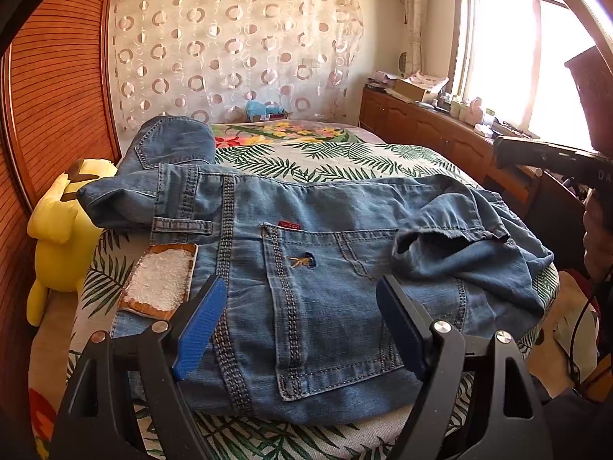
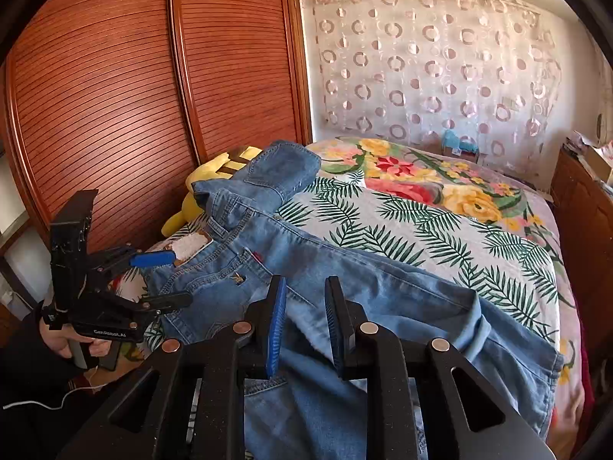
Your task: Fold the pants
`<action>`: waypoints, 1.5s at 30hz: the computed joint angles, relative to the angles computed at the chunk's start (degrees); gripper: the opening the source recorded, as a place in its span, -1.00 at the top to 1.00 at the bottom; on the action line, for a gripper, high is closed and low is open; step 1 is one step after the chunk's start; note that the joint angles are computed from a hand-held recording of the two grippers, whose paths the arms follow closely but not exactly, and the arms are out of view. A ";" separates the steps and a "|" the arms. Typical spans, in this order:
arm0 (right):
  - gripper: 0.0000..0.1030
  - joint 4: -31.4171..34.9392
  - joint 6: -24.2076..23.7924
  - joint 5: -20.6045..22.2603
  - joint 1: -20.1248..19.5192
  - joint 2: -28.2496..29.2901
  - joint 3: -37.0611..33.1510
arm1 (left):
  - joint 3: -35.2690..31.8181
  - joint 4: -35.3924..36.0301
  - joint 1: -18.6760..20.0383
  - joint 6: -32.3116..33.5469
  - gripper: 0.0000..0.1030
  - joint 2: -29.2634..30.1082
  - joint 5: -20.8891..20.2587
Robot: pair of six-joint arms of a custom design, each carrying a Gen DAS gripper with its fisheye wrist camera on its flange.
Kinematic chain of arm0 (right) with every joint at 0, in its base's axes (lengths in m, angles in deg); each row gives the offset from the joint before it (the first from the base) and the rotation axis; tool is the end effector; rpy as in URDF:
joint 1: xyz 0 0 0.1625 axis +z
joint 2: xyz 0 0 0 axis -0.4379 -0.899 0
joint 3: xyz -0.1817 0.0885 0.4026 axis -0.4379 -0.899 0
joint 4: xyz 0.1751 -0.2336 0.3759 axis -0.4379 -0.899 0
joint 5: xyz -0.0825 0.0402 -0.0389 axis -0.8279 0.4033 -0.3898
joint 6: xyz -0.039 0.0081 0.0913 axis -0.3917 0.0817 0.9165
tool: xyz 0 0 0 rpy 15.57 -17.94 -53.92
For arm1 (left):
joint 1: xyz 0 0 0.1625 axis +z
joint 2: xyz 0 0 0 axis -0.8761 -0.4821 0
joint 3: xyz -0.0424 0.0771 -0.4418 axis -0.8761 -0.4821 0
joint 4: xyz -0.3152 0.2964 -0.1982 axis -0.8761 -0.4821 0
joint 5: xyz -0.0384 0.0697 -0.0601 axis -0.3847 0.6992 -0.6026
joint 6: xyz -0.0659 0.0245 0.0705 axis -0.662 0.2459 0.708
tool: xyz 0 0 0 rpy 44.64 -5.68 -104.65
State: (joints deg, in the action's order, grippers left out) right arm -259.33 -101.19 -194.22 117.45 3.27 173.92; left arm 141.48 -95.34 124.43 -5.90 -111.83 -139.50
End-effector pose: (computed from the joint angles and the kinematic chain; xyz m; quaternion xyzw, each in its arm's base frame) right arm 0.1158 -0.6313 0.2278 0.2077 -0.8353 0.4156 0.2940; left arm -0.2080 -0.7587 -0.0048 0.4596 0.8464 -0.2386 0.1243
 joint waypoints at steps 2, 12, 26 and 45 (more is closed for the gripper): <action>0.56 -0.86 0.12 -0.21 0.16 0.08 0.15 | 0.05 0.14 -0.12 0.06 -0.58 0.04 -0.33; 0.12 -8.05 1.78 -4.04 -2.16 0.55 2.55 | -2.78 3.73 -1.69 2.47 -0.58 2.56 -2.94; 0.12 -0.18 13.24 -7.79 -4.68 2.59 1.19 | -10.23 15.99 -2.43 3.19 0.20 7.66 -4.90; 0.91 3.58 6.10 -0.16 -0.36 0.37 -4.23 | -3.55 10.46 -2.37 1.49 0.90 -1.17 -12.92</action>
